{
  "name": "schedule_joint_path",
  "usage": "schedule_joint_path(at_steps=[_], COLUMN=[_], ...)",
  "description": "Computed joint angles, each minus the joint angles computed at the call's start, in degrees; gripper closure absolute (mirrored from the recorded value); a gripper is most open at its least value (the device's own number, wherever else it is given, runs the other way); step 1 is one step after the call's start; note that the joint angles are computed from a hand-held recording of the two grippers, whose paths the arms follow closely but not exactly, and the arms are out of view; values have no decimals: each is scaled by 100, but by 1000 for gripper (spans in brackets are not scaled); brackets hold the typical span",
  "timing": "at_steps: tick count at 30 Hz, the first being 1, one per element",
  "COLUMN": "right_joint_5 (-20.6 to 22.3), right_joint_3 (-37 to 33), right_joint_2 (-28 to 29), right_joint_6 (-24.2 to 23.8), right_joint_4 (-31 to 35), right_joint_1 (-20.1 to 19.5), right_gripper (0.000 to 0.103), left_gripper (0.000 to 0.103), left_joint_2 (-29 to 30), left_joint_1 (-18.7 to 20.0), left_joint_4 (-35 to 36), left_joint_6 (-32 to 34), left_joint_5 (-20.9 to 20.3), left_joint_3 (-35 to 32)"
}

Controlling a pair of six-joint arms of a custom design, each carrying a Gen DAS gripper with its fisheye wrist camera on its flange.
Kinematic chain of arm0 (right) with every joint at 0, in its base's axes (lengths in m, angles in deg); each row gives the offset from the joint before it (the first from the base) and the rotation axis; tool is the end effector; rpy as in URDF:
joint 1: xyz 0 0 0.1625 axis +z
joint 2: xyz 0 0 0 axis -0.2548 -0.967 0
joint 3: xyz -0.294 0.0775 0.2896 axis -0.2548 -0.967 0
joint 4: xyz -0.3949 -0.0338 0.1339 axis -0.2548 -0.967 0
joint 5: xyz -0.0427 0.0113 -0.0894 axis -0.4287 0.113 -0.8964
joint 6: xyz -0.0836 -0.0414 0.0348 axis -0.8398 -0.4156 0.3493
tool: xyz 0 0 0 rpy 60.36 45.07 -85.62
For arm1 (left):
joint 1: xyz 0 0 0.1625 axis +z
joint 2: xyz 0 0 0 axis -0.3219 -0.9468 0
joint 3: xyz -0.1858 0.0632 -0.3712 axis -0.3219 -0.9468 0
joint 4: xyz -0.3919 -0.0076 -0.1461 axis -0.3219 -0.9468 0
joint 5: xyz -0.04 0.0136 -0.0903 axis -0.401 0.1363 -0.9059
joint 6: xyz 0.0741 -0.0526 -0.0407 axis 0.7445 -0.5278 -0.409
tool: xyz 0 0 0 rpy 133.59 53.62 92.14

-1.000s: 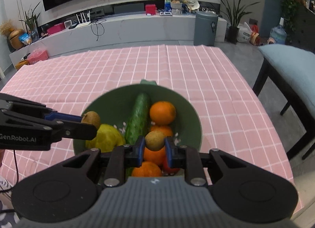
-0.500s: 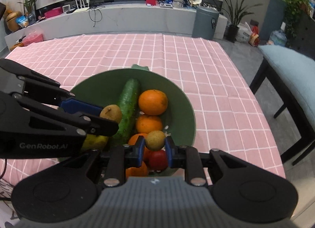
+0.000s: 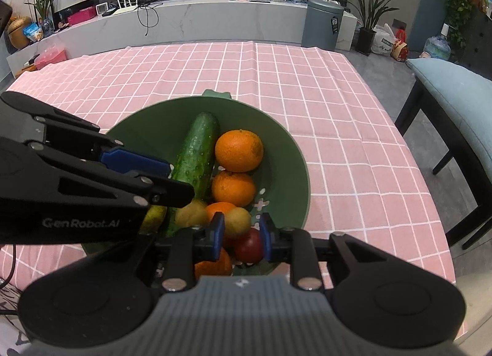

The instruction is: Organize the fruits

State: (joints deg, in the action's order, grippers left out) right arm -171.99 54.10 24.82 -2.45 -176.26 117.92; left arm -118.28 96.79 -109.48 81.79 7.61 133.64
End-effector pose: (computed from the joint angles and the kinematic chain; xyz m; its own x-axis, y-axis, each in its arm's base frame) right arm 0.2477 -0.6932 -0.0594 -0.6387 -0.4002 0.6572 -0.6705 0.7086 -0.2201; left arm 0.0263 -0.7032 0.2411 -0.7587 0.3921 -0.5203 0.5864 0.7589 -0.2832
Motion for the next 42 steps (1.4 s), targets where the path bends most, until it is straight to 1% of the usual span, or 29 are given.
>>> schedule_joint_path(at_steps=[1,2,4,6,8,9,10,13,15,18,19,22,25,26,28,30,31,33,36,39,42], right_joint_5=[7,18,106,153,165,175,187,262,347,530,574,711,800,837,906,955,970,985,981,897,852], right_joint_3=[17,46,139,222,292,331,384,571,743,1027,1111,1383,1618,1701,1844,1975,2031,2100,2181,2212,2244], right_joint_2=[-7,-10,-47,-84,-117,-146,-182,-298,-416,-614,-672,-785,-844,-855,-843,-809,-796,-733,-603,-426,-328], right_joint_6=[-13,-49,-117,-162,-176,-150,-114,-46,15,128,169,251,287,289,285,325,367,451,389,229,186], right_joint_4=[-41,-125,-272,-405,-572,-639,-731,-1083,-1326,-1663,-1759,-2223,-2593,-2727,-3005,-3259,-3334,-3448,-3591,-3759,-3782], right_joint_1=[3,7,9,19,40,53,69,119,159,210,227,289,338,351,368,375,375,373,367,378,368], right_gripper=[62,60,58,54,53,51,46,39,35,32,28,20,18,18,15,14,12,11,8,8,8], left_gripper=[59,56,54,53,48,47,44,40,38,33,31,25,23,18,15,15,15,14,14,14,14], left_joint_2=[-25,-59,-162,-263,-405,-476,-551,-759,-880,-1020,-1061,-1178,-1197,-1193,-1174,-1147,-1120,-1086,-1108,-1182,-1239], left_joint_1=[-5,-21,-63,-124,-186,-217,-249,-359,-438,-566,-605,-696,-772,-782,-809,-803,-797,-771,-692,-612,-549], left_joint_4=[-39,-101,-337,-523,-806,-954,-1109,-1627,-1970,-2455,-2643,-3191,-3905,-4064,-4448,-4781,-4916,-5140,-5259,-5282,-5344], left_joint_6=[-28,-41,14,34,46,43,48,124,189,240,283,385,619,693,895,1075,1130,1172,1189,1215,1193], left_joint_5=[-12,-8,6,54,102,121,133,233,331,526,598,744,948,1010,1157,1273,1367,1507,1696,1825,1955], left_joint_3=[22,68,216,342,524,615,713,1014,1193,1444,1533,1799,2058,2110,2231,2326,2362,2439,2546,2712,2867])
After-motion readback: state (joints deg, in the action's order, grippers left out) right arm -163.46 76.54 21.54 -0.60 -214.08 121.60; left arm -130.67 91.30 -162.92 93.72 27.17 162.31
